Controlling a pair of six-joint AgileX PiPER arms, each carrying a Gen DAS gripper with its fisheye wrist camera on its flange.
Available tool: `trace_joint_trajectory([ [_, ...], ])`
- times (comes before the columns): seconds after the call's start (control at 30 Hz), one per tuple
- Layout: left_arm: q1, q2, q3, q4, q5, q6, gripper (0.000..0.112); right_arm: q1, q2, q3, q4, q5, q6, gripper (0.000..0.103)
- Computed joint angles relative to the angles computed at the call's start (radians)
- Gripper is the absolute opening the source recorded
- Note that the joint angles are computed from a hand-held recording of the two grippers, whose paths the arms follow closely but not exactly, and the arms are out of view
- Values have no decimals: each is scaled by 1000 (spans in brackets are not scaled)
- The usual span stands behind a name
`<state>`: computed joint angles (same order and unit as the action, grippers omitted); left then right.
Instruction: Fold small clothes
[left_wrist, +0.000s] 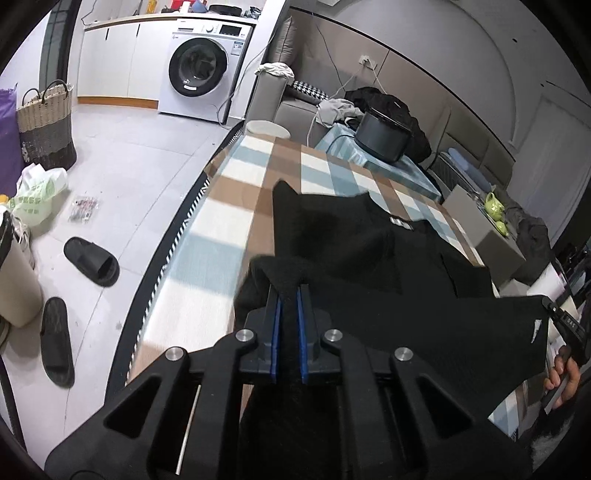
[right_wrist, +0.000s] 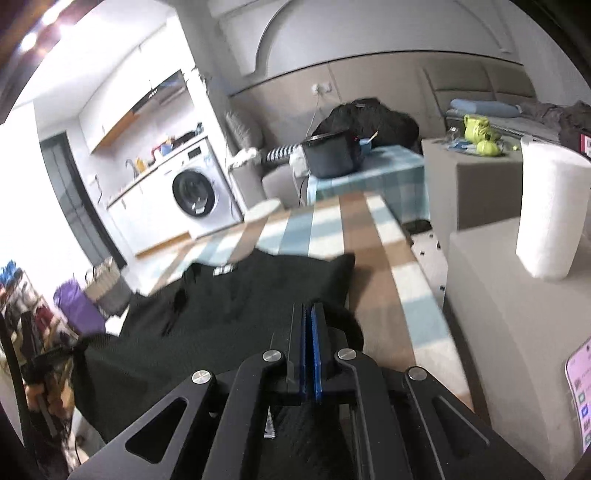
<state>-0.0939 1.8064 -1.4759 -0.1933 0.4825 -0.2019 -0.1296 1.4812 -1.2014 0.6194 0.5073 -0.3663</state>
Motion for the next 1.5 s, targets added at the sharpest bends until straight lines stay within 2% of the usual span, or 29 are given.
trace_joint_trajectory([
  [0.13,25,115,-144,-13,85,-5,6,49,90,-74,-233,-23,243,3],
  [0.2,33,144,-179,-30,122,5,6,71,143,-115,-379,14,377,3],
  [0.27,30,138,-165,-19,125,-8,13,77,187,-148,-435,63,438,6],
  [0.3,27,126,-146,-10,117,-10,16,66,204,-164,-406,100,417,10],
  [0.33,26,113,-123,2,107,-16,23,48,207,-163,-360,123,385,13],
  [0.37,26,99,-100,11,96,-24,28,29,196,-143,-307,123,342,23],
  [0.4,28,82,-74,19,85,-35,40,5,181,-120,-247,127,293,36],
  [0.43,30,59,-36,33,68,-58,48,-28,160,-92,-168,147,230,41],
  [0.5,39,20,26,31,43,-72,50,-83,126,-43,-52,184,138,47],
  [0.7,49,-52,141,-17,22,-51,52,-233,-1,159,197,272,-102,53],
  [0.87,20,-78,157,19,37,-75,54,-272,-28,250,324,298,-242,53],
  [0.97,-8,-100,165,83,50,-121,65,-238,-11,247,315,281,-251,53],
  [1.03,-26,-119,177,123,54,-151,69,-210,6,239,300,260,-255,53],
  [1.07,-33,-126,181,136,60,-158,72,-199,8,242,297,248,-260,49],
  [1.1,-40,-131,184,152,66,-166,73,-183,7,241,274,236,-245,29],
  [1.13,-50,-138,189,179,73,-184,75,-177,6,240,272,236,-260,18],
  [1.2,-63,-152,206,213,79,-200,76,-177,-21,259,296,236,-313,9],
  [1.33,-60,-168,240,210,93,-191,77,-239,-121,312,468,311,-487,6],
  [1.4,-51,-174,259,186,94,-169,77,-271,-147,313,514,346,-490,6],
  [1.5,-28,-171,284,124,77,-104,77,-272,-172,304,515,342,-464,6],
])
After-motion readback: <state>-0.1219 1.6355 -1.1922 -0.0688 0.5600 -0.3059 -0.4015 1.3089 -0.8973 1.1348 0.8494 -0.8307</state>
